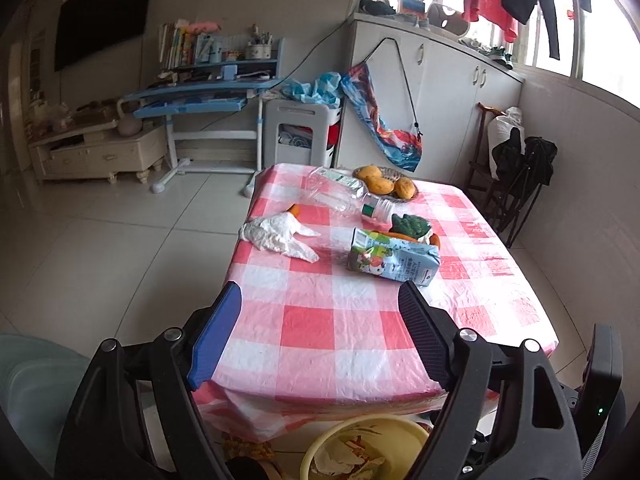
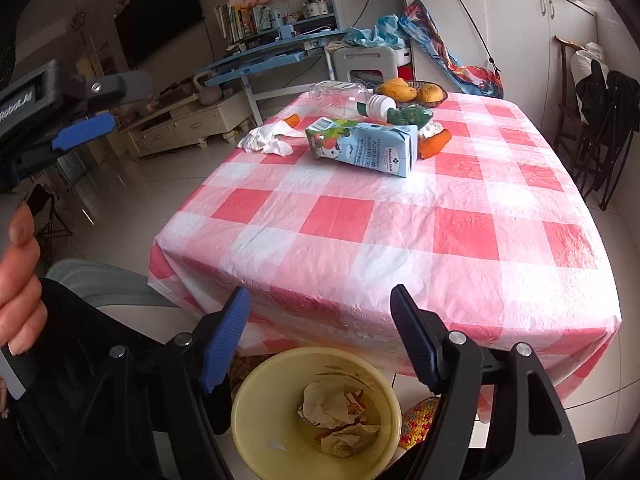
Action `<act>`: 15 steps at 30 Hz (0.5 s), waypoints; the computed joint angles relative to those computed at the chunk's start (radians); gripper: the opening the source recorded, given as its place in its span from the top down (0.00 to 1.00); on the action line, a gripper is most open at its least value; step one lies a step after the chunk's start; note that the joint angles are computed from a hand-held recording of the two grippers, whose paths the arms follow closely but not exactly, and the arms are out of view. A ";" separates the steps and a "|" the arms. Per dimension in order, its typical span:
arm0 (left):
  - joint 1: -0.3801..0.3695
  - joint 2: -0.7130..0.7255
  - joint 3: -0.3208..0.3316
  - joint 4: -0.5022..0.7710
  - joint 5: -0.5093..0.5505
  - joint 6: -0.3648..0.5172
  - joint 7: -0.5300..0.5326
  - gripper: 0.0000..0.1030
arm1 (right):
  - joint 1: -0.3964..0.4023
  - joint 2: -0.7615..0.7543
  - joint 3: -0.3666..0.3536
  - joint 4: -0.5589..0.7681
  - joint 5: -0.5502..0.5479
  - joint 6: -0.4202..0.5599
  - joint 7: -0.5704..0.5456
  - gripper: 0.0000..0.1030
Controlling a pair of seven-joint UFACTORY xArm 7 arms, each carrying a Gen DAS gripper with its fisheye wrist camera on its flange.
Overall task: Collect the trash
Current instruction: 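Move the left tool toward the white tissue while the right tool moves toward the juice carton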
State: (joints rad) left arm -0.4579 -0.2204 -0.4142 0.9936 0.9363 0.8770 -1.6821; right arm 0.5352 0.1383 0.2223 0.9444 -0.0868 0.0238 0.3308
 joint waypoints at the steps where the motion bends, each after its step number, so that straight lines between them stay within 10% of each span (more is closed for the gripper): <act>1: 0.001 -0.001 0.007 -0.009 -0.017 -0.008 -0.003 0.25 | 0.025 0.006 -0.025 0.010 -0.036 0.014 0.024 0.31; 15: 0.028 -0.004 0.019 -0.046 -0.081 -0.033 -0.023 0.25 | 0.038 0.107 -0.010 0.176 -0.085 0.119 -0.008 0.28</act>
State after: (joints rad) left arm -0.4304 -0.2244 -0.3950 0.9481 0.8552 0.8445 -1.7047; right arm 0.5735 0.2449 0.2124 1.1207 -0.1714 0.1424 0.3230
